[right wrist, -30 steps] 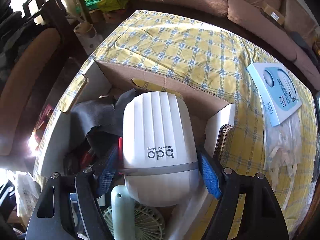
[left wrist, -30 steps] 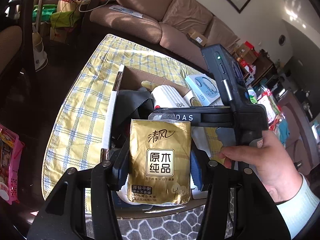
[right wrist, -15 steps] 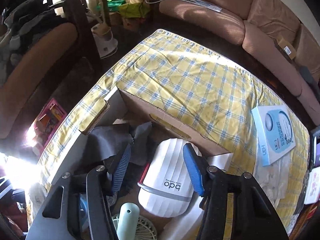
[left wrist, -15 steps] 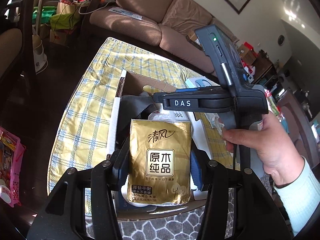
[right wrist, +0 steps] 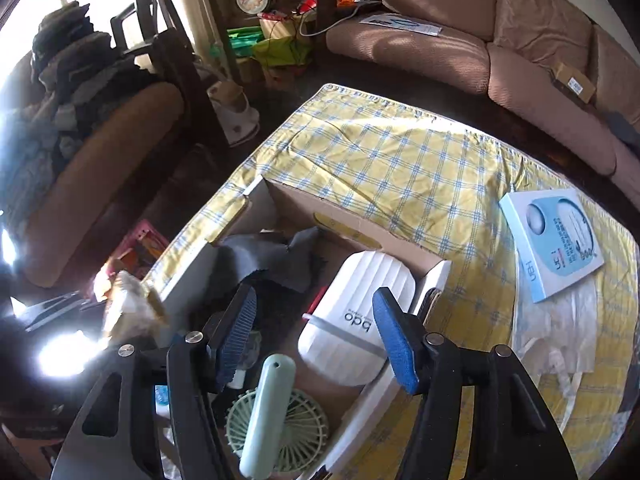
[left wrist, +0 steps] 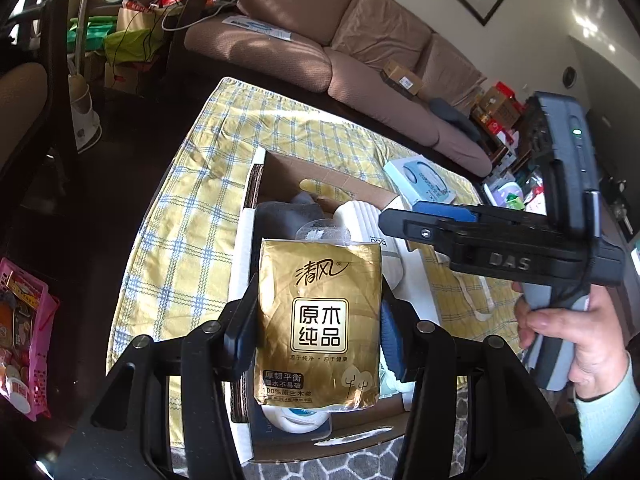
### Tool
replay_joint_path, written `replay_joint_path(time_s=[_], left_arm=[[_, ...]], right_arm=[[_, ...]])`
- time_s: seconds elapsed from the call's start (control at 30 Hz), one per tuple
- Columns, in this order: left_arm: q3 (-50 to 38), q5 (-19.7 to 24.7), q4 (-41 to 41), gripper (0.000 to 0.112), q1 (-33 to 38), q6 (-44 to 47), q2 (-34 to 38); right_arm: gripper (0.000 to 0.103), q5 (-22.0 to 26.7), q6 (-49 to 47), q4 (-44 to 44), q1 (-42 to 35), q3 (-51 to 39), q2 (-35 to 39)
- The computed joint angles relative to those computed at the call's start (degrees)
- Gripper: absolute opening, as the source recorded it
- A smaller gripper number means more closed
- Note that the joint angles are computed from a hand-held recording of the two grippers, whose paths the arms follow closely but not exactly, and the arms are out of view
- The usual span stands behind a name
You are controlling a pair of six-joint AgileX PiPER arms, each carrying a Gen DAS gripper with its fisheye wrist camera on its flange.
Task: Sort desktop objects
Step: 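Open the left tool to release the tissue pack while the right tool withdraws from the box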
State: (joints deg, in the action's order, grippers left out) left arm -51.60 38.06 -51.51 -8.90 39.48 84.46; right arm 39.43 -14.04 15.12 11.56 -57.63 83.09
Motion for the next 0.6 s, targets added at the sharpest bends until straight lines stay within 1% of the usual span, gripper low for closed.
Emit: replay_joint_path(time_s=[0.03,0.07,0.13,0.2,0.27,0.37,0.47,0.53,0.6], left_arm=[[-1.4,-1.2,2.4,0.048,-1.5,-2.3,1.2],[-3.1,-3.0,6.8,0.047,-3.6,-6.1,2.4],[-7.3,-4.3,12.9,0.047,-6.4,-11.9,5.8],[-12.0,-4.7,16.9,0.048,-8.4,-16.2,9.9],[-17.3,-5.0,25.7,0.048,-11.3,-23.8,14.5],[-25.0,-3.4,36.9,0.048,-14.5,-32.9,21.2],[-29.6,-1.9,37.9,0.048,-14.6,-34.6,25.9],[-30.5,-2.8,40.2,0.048,-15.3,-36.1,27.2],[-31.4,-2.7,42.7,0.048,-16.0,-38.3,28.5]], right_arm=[[0.064,0.5,-3.0,3.1,-1.6,1.4,-1.8],[0.065,1.0,-4.7,4.6,-2.6,2.7,-3.7],[0.065,2.5,-9.0,8.2,-5.3,4.9,-6.6],[0.066,4.0,-12.6,11.1,-8.5,6.4,-8.7],[0.068,5.9,-17.3,15.1,-12.8,7.9,-10.1],[0.068,8.3,-23.0,18.8,-18.0,9.5,-11.3],[0.069,9.4,-26.7,20.4,-21.3,10.8,-11.3],[0.069,9.5,-28.8,21.2,-22.9,11.6,-11.1],[0.069,9.7,-30.9,22.2,-24.3,12.4,-10.6]])
